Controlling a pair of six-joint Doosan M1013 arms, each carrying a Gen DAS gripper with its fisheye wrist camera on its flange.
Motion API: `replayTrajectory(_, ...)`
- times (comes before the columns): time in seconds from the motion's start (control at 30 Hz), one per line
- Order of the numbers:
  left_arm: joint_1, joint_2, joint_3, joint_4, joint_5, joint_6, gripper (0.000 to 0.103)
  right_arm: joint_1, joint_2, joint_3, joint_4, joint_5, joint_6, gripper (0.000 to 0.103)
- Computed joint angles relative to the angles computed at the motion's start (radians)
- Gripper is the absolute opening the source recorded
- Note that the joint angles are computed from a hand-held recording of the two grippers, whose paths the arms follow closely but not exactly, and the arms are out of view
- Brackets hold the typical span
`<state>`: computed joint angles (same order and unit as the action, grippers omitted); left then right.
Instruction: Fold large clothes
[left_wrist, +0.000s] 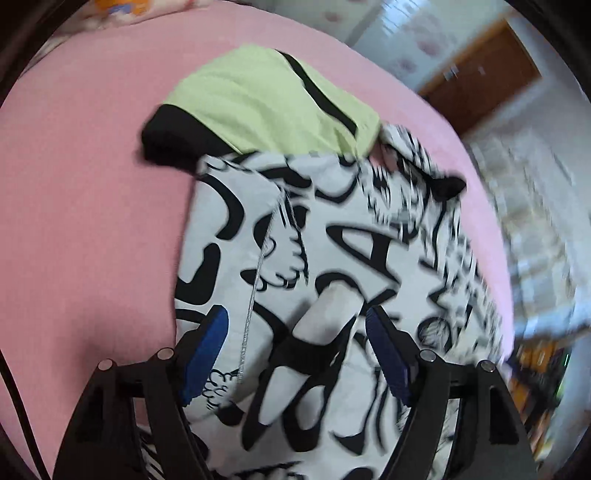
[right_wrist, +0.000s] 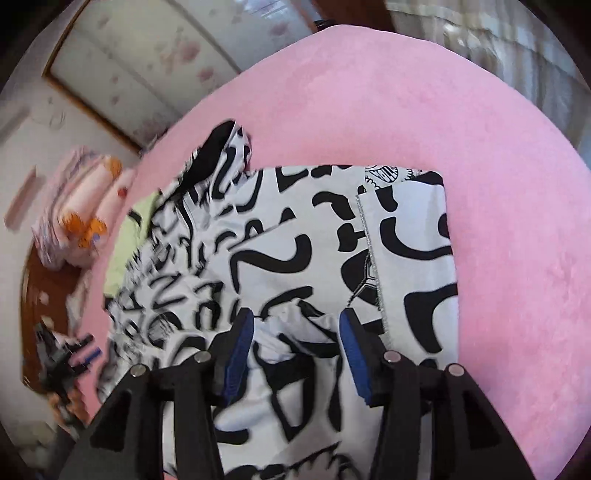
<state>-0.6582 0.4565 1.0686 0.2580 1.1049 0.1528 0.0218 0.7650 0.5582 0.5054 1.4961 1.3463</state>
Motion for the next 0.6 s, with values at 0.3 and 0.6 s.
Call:
replayTrajectory(0.3,0.013,0.037,-0.031,-0.093,0.073,0.289,0.075,0.018,0.093,-0.127,-0.092,0.193,-0.243,0.049)
replayTrajectory(0.6,0.021,0.089,-0.102,-0.184,0.101,0.475,0.075,0.026,0.102,-0.123,-0.129,0.205,-0.331,0.049)
